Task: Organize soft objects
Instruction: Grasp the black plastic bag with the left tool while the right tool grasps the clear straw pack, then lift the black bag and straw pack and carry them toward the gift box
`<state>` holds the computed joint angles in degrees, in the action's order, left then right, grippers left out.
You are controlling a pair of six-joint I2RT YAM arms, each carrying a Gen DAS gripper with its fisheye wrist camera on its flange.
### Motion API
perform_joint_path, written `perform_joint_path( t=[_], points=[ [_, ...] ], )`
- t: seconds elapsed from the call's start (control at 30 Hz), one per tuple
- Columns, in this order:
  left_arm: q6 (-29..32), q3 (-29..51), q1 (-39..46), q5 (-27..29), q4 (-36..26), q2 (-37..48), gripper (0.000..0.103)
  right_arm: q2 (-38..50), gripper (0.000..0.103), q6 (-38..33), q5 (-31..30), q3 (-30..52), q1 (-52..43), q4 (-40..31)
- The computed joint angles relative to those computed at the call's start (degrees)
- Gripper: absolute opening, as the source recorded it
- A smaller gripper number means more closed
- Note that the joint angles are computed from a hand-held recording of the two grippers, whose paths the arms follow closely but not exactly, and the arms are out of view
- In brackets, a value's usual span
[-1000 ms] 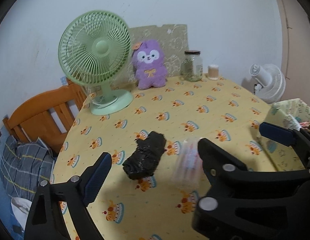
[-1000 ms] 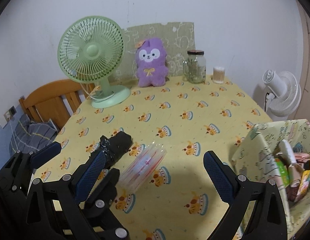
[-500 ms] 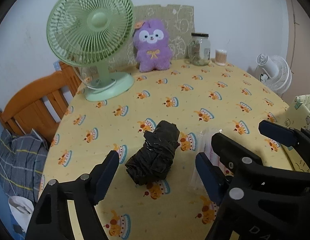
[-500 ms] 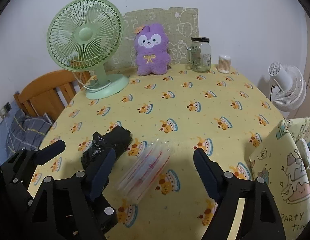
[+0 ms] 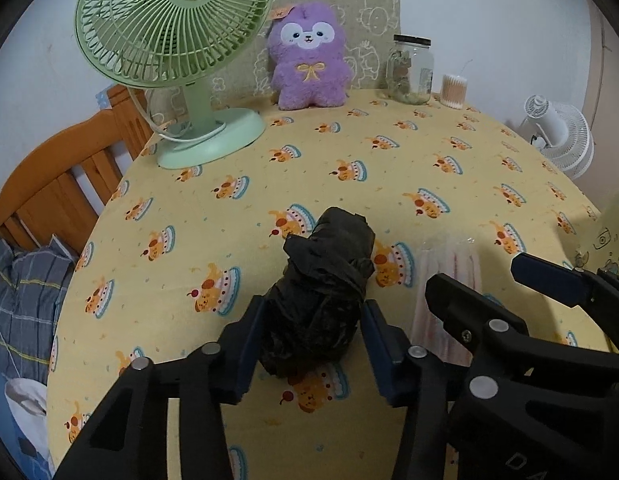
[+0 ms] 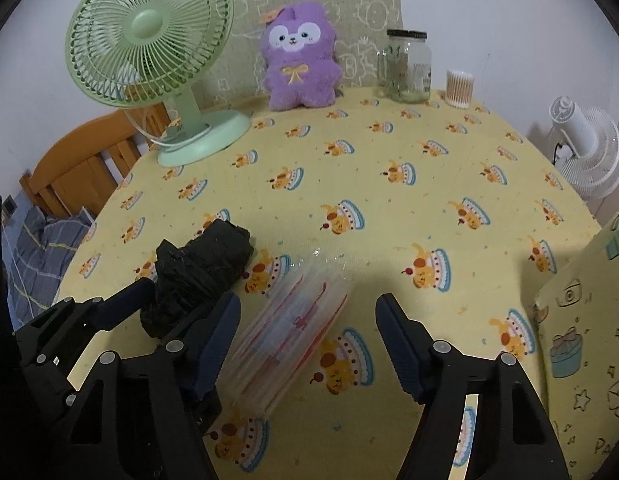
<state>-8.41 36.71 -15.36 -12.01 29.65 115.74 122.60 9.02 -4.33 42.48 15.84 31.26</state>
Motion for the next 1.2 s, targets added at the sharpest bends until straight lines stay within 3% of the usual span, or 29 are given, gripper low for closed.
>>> perform_joint_path(
  t=[0.23,0.43,0.47,0.5,0.6,0.77,1.2],
  points=[
    [0.58,-0.58,-0.13,-0.49,0.55,-0.1,0.04,1.34,0.073,0.55,0.91,1.68,0.41,-0.95],
    [1.75,-1.99,-1.65,-1.94,0.28,-1.02,0.038,3.5,0.072,1.12,-1.22,5.24,-0.54,-6.0],
    [1.88,-2.34,-1.79,-1.77,0.34,-1.27,0.038,3.6,0.07,0.96,-0.91,5.24,-0.3,-5.93],
    [1.98,-2.56,-1.91,-1.55,0.28,-1.47,0.038,3.53,0.059,0.37,-1.05,5.03,-0.09,-5.71],
    [1.83,-3.07,-2.58,-1.98,0.3,-1.73,0.038,3.12,0.042,-1.44,-1.59,4.41,0.67,-5.35],
    [0.78,-4.78,-3.05,-1.15,1.11,-2.85,0.038,1.61,0.026,-3.33,-0.85,2.19,1.46,-3.88],
    [-7.53,-9.7,-9.07,-5.17,2.31,-6.98,0.032,-3.09,0.021,-4.79,-2.13,-6.16,-0.2,1.52]
  ],
)
